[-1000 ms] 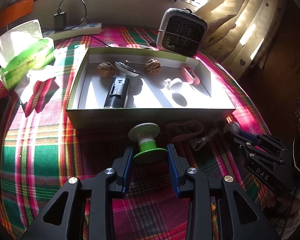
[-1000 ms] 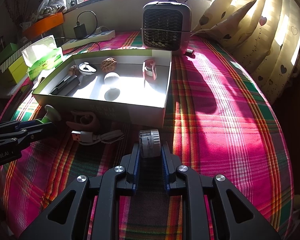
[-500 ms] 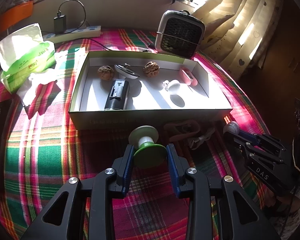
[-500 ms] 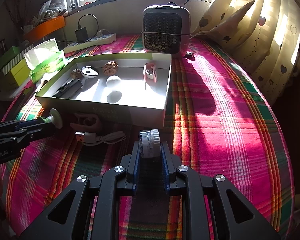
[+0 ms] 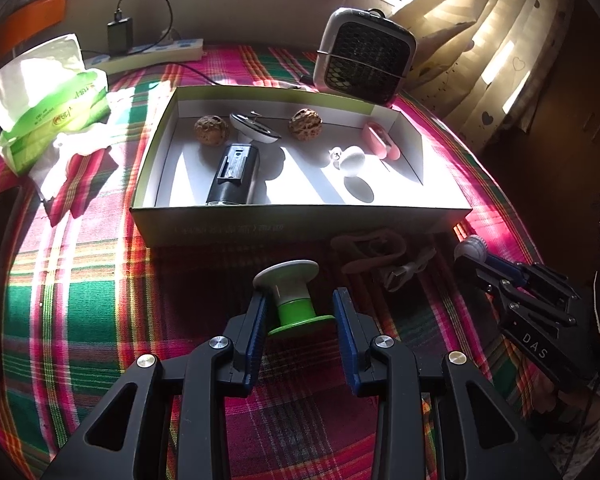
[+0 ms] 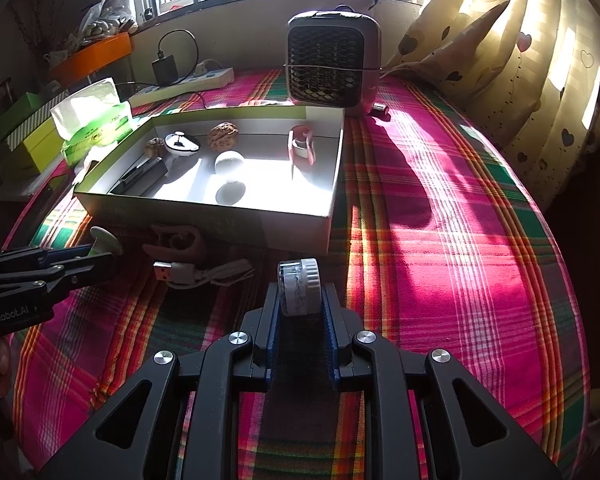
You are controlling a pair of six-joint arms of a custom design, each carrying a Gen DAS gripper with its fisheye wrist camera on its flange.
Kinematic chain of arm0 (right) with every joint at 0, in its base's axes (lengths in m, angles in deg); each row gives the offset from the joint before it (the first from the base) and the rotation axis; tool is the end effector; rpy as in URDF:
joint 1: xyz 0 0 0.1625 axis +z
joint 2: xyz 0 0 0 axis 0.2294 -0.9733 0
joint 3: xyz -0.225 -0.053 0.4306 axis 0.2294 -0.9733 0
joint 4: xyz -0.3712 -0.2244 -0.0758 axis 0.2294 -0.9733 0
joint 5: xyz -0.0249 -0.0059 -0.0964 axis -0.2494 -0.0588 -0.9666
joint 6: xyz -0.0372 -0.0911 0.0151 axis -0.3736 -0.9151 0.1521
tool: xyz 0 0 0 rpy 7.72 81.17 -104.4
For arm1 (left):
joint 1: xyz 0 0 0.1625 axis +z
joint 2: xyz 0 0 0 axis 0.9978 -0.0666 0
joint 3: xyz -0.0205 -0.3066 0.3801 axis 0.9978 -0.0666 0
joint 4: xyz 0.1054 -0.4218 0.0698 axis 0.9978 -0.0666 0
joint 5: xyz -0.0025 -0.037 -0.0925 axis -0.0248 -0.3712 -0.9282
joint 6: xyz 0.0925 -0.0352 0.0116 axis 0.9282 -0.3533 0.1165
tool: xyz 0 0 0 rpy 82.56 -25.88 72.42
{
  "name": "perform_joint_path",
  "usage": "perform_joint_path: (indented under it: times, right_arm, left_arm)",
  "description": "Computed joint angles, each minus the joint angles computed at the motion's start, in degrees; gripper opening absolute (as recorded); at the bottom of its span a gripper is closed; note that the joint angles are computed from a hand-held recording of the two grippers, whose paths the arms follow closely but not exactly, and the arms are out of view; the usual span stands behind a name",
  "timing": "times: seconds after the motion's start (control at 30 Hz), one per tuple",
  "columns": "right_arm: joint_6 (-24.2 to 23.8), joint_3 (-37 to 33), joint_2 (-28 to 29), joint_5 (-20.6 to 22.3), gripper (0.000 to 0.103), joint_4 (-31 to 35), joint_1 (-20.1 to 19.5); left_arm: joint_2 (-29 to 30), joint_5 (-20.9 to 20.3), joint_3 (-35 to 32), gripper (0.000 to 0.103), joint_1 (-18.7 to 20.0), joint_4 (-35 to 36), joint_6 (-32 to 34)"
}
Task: Organize objects
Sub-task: 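Grasp the small white round jar with the right gripper while the left holds the spool, then carry the white jar and green spool over the white box with both grippers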
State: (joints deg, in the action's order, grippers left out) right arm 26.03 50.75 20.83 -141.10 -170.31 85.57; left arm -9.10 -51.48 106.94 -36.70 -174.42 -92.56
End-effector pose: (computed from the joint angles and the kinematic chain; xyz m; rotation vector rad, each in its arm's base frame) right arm 0.1923 -0.5344 0.0189 1.2919 -2.4055 0.4061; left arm -0.0710 -0.4163 0.1275 -0.1966 2.3200 -0.9838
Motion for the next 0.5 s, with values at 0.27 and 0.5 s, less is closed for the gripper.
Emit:
perform_joint_path:
  times: [0.27,0.5]
  right_arm:
    - [0.0,0.0,0.0,0.0,0.02,0.4,-0.1]
    - [-0.1,0.1,-0.2,0.3,0.02,0.3,-0.1]
  left_arm:
    - [-0.1,1.2,-0.6,0.03,-0.2,2.5,-1.0]
    - [-0.7,1.3,-0.4,0.03,-0.6,3.1,-1.3]
